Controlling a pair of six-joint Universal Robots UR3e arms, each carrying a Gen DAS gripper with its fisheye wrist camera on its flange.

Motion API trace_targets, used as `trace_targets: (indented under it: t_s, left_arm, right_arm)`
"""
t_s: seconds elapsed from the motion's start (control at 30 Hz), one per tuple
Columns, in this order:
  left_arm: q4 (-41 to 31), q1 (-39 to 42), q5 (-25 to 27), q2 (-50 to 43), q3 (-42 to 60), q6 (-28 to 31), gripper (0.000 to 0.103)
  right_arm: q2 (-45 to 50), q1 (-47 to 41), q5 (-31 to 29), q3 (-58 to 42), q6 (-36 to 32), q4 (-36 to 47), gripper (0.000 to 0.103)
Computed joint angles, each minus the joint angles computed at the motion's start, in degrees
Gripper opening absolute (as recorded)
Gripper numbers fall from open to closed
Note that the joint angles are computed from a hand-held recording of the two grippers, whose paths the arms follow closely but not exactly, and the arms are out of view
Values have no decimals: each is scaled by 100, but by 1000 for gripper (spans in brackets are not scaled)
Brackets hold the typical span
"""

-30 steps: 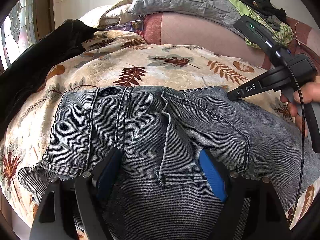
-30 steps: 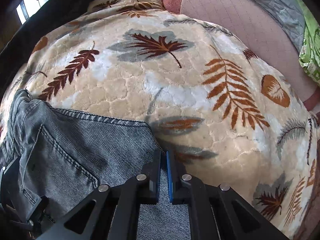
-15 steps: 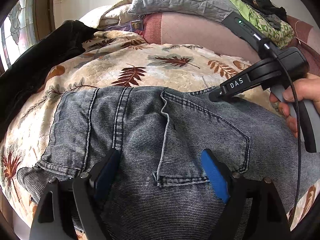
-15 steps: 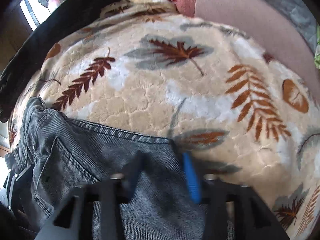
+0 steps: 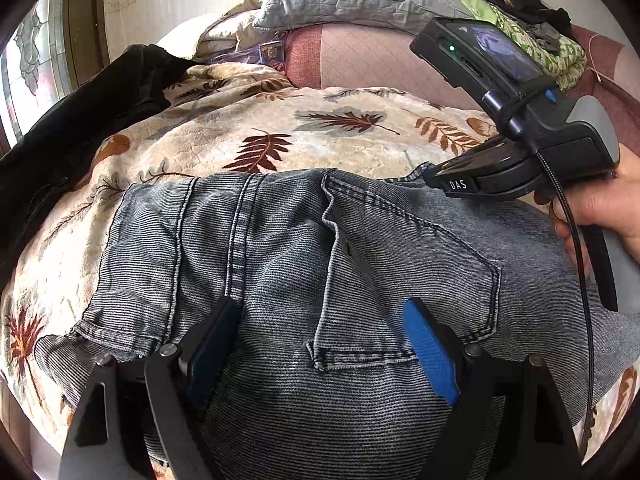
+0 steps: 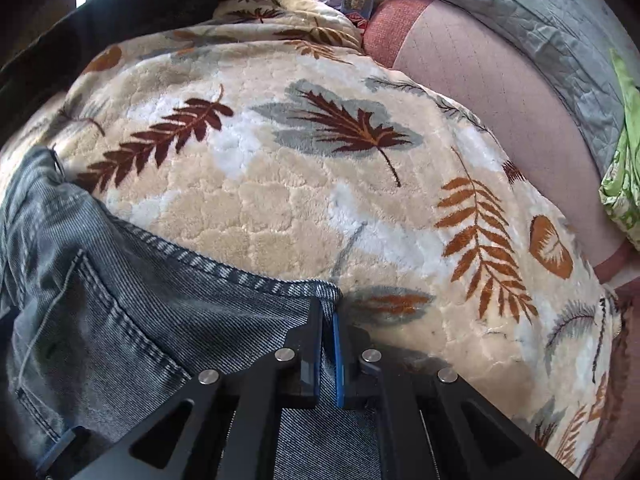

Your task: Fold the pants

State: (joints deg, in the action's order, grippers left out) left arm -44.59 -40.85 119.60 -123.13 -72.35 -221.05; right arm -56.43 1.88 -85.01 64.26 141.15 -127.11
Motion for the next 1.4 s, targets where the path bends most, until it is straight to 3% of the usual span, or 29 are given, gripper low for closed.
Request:
trace_targets:
  t_s: [0.07,0.17,0.23,0.27,0.3,0.33,0.4,0.5,0.57,0.7,0.77,0.87,0.93,1.03,1.17,1.2,1.3,1.4]
  left_arm:
    - [45,-6,9,19,-45,2,85]
    - [-16,-19,31,-23,21,19,85]
    - [-54,-40,83,-45,56,27,85]
    - [-37,-40,85,-38,36,44,85]
    - [-23,-38,78,-31,22,53,85]
    - [-16,-35,76,-27,17,52,85]
    - [-48,-43,89,-39,47,31,85]
    - [-39,-32,66,-13,22,0,85]
    - [-31,-35,63,4,8,-16,85]
    - [158,-36,44,106,-166,-45,85]
    - [221,-45,57,111,-208,-37,85]
    - [70,-105,214,-40,-12,-19,85]
    - [-21,-159,362,-138,107,-44,85]
    - [10,-228,540,-213,132,-23,85]
    - [68,-281,692,-298,155,33,85]
    - [76,-292,714,-307,159,42,85]
    - [153,-298,715,-286,99,69,85]
    - [51,-310,702,-222,102,70,85]
  right_arm:
    - [-170,-131,278,35,110,18,4]
    - [457,-207,252,-971,184,1098,5]
    - [338,-256,382,-806,219,843,15]
    - [298,-282,398,-860,377,957,33]
    - [277,-353,502,-1022,502,1274,60]
    - [122,-481,744,-944,578,1414,67]
    - [-576,-926,1294,-136,774,1147,68]
    - [-1503,-2074,2459,553,761,2050,68]
    - [-2069,-2918,2849,962,424,2906,68]
    - [-2744,-4776,3091,1471,-829,4561,68]
    - [-2659,-5622,3040,1466,-1342,5162,68]
    - [-2071,-6280,2600,1670,-667,4160,69]
    - [-1544,-6763,3280,1096,-855,5185,66]
    - [-1787,-6909,3546,909,-1146,5400,67]
    - [-694,-6439,4047,-710,-1308,6588,71]
    - [-370,-6260,4071,-1037,-1231,6588,71]
    - [135,-5830,3596,-1029,30,4801,71]
    - [160,-6044,3980,-1288,11,5398,71]
